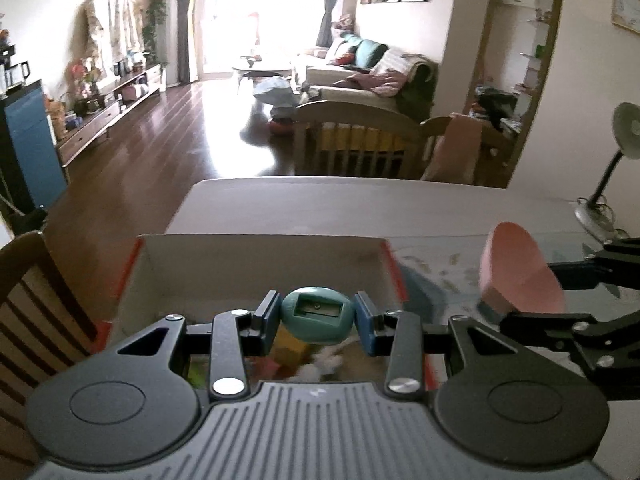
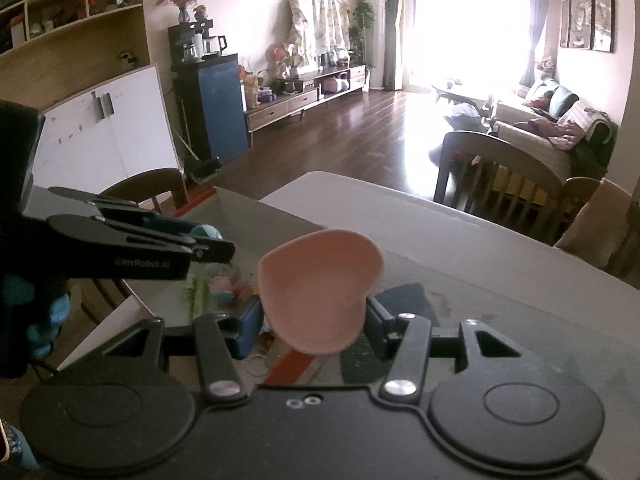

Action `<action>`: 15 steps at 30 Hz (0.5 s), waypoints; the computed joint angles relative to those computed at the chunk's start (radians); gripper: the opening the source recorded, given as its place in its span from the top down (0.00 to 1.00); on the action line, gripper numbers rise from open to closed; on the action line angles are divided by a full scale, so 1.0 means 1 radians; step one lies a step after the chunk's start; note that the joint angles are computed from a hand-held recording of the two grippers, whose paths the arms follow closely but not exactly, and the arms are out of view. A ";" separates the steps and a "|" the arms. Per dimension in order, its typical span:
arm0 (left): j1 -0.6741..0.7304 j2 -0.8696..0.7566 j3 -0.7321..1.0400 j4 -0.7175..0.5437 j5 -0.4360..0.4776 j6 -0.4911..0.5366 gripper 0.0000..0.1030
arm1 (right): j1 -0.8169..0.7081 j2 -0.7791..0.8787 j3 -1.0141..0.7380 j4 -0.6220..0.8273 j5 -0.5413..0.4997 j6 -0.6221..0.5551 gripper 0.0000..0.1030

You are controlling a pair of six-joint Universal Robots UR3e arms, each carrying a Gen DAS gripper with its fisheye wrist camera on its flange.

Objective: Organize rigid objects
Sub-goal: 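Carry the teal toy and pink heart dish over the cardboard box with both tools, then open the left tool releasing the teal toy while the right tool releases the pink dish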

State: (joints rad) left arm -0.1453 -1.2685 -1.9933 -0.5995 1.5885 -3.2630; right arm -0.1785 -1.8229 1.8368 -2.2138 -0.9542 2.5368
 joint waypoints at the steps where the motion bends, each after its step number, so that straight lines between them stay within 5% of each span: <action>1: 0.031 0.020 -0.019 -0.005 -0.017 0.017 0.62 | 0.021 0.017 -0.005 -0.019 -0.014 0.019 0.49; 15: 0.312 0.038 -0.162 0.055 -0.156 0.206 0.62 | 0.292 0.280 -0.070 -0.229 -0.237 0.183 0.49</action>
